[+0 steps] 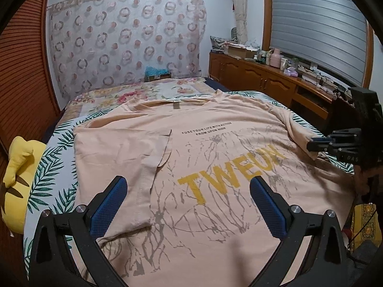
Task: Fold small clothes
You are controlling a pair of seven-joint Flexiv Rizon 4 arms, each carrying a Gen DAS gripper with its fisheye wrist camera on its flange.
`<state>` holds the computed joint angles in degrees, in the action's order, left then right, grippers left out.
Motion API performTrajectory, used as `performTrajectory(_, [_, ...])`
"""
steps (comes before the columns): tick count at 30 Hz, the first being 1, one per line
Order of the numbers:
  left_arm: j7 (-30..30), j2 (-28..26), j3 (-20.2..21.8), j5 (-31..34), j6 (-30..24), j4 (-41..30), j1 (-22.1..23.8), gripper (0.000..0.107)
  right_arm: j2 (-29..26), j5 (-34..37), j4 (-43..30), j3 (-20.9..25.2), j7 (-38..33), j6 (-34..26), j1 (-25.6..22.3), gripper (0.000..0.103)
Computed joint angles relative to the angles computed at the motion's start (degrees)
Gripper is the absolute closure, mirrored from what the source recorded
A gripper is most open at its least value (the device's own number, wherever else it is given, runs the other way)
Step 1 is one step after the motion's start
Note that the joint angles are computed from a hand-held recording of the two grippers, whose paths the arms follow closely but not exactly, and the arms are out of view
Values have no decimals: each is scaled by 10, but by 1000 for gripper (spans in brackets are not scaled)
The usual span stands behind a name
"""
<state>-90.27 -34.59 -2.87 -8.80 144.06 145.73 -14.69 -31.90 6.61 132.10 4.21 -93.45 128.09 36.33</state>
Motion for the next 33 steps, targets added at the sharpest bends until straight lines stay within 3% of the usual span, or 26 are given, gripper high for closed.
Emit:
performTrajectory(2, [1, 0, -1, 1, 2, -2, -2, 4, 6, 12, 3, -4, -3, 8, 6, 83])
performTrajectory(7, [-2, -2, -4, 6, 11, -1, -5, 4, 23, 59, 19, -17, -20, 38, 14, 52])
performTrajectory(12, [-1, -6, -6, 3, 11, -4, -12, 4, 18, 107, 6, -45, -31, 20, 12, 51])
performTrajectory(20, [3, -7, -7, -3, 6, -7, -20, 4, -12, 48, -38, -53, 15, -72, -33, 52])
performTrajectory(24, [3, -8, -6, -3, 8, -7, -20, 4, -18, 40, -50, -89, 11, -95, -1, 52])
performTrajectory(29, [1, -9, -7, -4, 10, -7, -21, 4, -17, -3, -44, -53, 22, -81, -44, 65])
performTrajectory(31, [0, -9, -7, -2, 12, -6, -19, 4, -16, -22, -44, -44, 25, -85, -59, 85])
performTrajectory(33, [-3, -10, -8, 1, 13, -6, -17, 4, -18, -53, -50, -28, 30, -93, -85, 98])
